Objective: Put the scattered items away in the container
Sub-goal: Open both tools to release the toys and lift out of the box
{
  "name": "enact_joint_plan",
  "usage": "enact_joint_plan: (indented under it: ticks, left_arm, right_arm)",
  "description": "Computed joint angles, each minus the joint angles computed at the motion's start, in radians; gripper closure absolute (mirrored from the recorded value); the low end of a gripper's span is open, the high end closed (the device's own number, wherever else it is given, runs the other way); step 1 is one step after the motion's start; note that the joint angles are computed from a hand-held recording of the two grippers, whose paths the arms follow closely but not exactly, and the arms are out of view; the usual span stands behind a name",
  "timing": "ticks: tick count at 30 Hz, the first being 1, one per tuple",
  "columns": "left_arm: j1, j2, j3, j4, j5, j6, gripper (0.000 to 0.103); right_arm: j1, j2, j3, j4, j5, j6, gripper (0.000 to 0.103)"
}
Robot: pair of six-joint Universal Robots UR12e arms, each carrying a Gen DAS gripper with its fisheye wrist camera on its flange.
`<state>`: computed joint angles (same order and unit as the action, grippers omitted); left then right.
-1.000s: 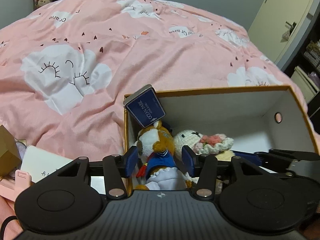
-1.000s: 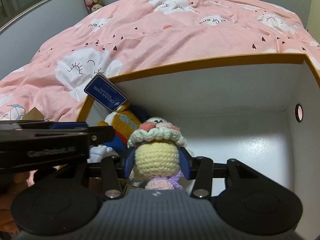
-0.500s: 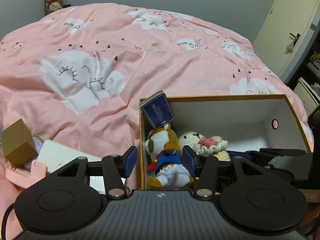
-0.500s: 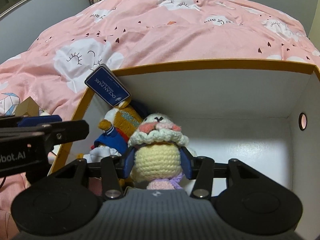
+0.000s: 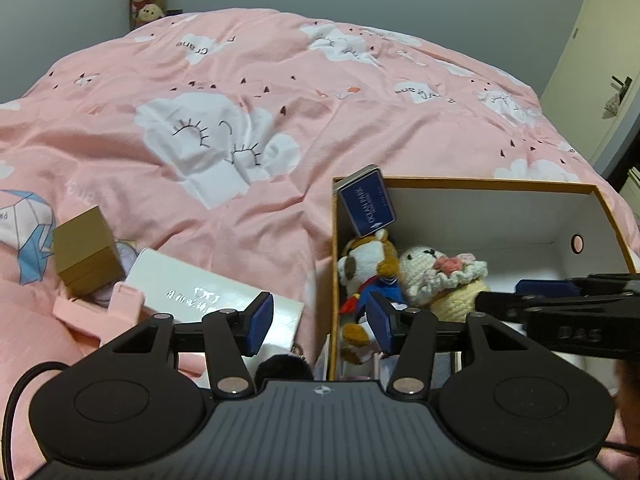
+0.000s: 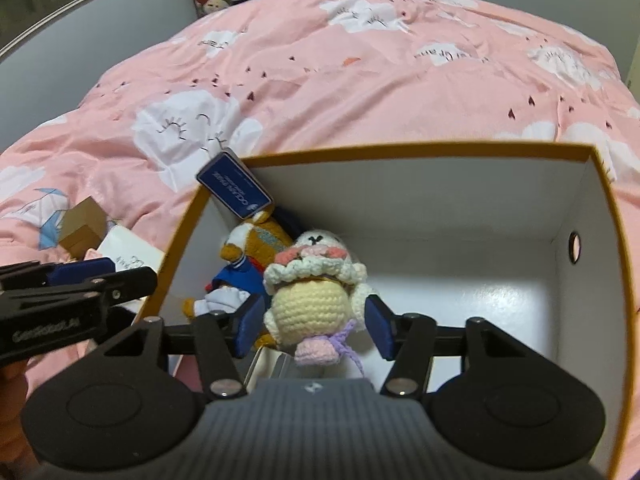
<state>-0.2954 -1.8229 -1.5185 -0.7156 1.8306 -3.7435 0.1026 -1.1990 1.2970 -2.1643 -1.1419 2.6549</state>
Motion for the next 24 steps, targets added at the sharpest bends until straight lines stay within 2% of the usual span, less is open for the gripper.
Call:
enact_joint_plan:
  ticks: [2,8,15,18,20,24]
  left_arm:
    - [0.003,0.004,-0.003,-0.008,-0.005,-0.006,0.043]
    - [0.021,0.021,-0.024,-0.012,-0.042,-0.051,0.043]
    - [0.039,0.033,-0.039,-0.037,-0.065,-0.101,0.043]
    - [0.039,0.032,-0.038,-0.041,-0.068,-0.099,0.043]
    - [0.040,0.030,-0.036,-0.044,-0.070,-0.098,0.043]
    - [0.040,0.030,-0.036,-0.050,-0.076,-0.098,0.043]
  right_arm:
    - [-0.003,-0.004,-0.001,0.001,0.003,-0.019,0.053]
    - [-0.005,0.000,-0.015,0.024,-0.017,-0.040,0.055]
    - [-0.005,0.025,-0.047,0.093,-0.015,0.020,0.059]
    - [-0.001,0.040,-0.065,0.125,-0.012,0.038,0.062]
    - [0.003,0.051,-0.081,0.162,-0.007,0.039,0.072]
    - [0.022,0.068,-0.096,0.205,-0.036,0.050,0.073]
